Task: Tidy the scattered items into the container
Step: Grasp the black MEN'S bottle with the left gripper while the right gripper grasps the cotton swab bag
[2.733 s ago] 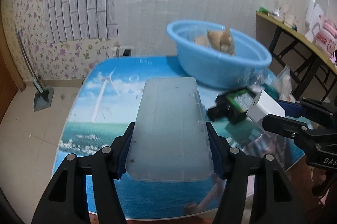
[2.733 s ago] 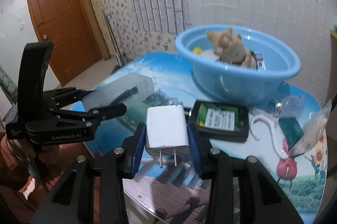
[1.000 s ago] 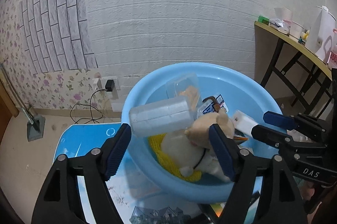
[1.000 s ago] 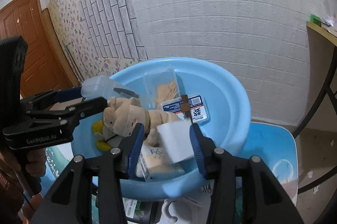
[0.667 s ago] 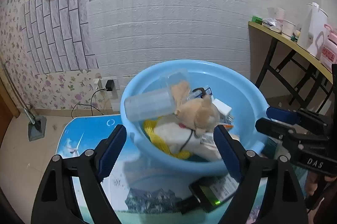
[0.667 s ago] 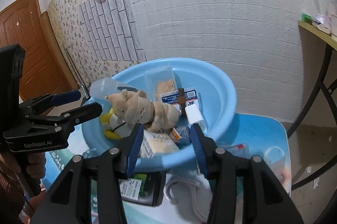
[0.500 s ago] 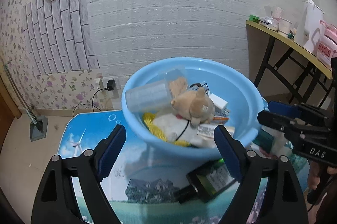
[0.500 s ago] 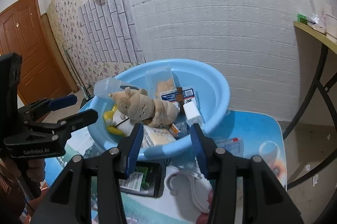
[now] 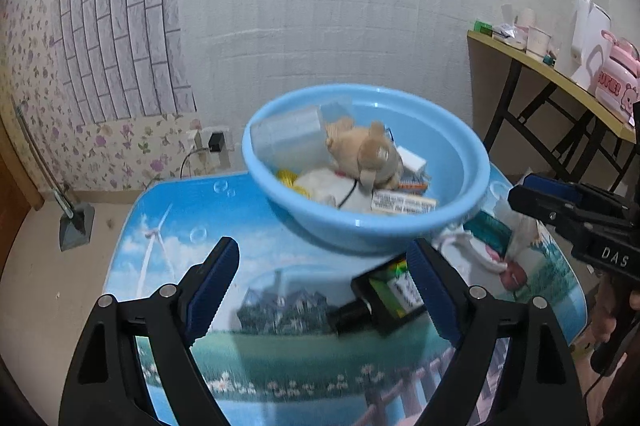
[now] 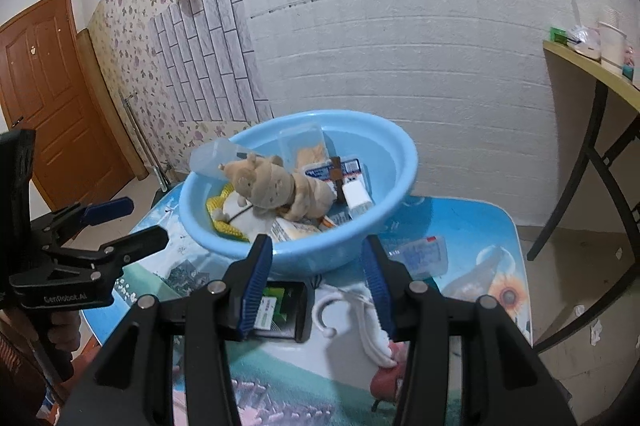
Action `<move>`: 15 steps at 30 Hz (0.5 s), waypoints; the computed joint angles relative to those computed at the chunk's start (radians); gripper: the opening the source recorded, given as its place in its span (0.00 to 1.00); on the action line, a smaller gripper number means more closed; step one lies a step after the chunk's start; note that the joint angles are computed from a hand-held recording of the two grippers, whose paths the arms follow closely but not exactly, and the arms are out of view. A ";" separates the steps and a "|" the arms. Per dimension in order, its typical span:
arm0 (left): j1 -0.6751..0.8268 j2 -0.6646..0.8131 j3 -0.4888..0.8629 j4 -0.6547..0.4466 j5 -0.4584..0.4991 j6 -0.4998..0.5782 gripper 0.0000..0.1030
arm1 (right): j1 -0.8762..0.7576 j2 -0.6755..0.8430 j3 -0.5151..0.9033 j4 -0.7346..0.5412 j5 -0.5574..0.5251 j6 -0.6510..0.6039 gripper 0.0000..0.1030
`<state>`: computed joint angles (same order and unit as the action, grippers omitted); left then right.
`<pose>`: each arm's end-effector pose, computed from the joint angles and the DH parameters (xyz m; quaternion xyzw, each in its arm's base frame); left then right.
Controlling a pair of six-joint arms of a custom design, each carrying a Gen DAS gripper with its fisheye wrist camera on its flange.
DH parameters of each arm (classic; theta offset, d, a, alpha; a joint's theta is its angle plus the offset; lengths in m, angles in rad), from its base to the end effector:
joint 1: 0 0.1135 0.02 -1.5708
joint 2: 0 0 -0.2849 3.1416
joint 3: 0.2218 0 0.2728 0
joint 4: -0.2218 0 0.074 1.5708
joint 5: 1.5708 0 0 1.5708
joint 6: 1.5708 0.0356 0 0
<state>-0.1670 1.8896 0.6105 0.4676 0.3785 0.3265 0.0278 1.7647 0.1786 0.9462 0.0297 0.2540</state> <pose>0.3104 -0.0657 0.0688 0.2904 0.8676 -0.1452 0.3767 0.2187 0.0050 0.0606 0.1075 0.8871 0.0499 0.4462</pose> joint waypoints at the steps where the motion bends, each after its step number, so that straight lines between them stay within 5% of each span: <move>1: 0.005 0.007 -0.008 0.007 0.000 0.003 0.83 | -0.005 0.012 -0.008 0.013 -0.002 0.001 0.45; 15: 0.044 0.150 0.005 -0.014 0.026 -0.001 0.90 | -0.110 0.326 -0.074 0.303 -0.054 0.003 0.45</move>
<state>-0.1225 2.0399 0.6156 0.4536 0.4043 0.3260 -0.0824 2.0905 0.1043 1.2496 -0.0239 0.2575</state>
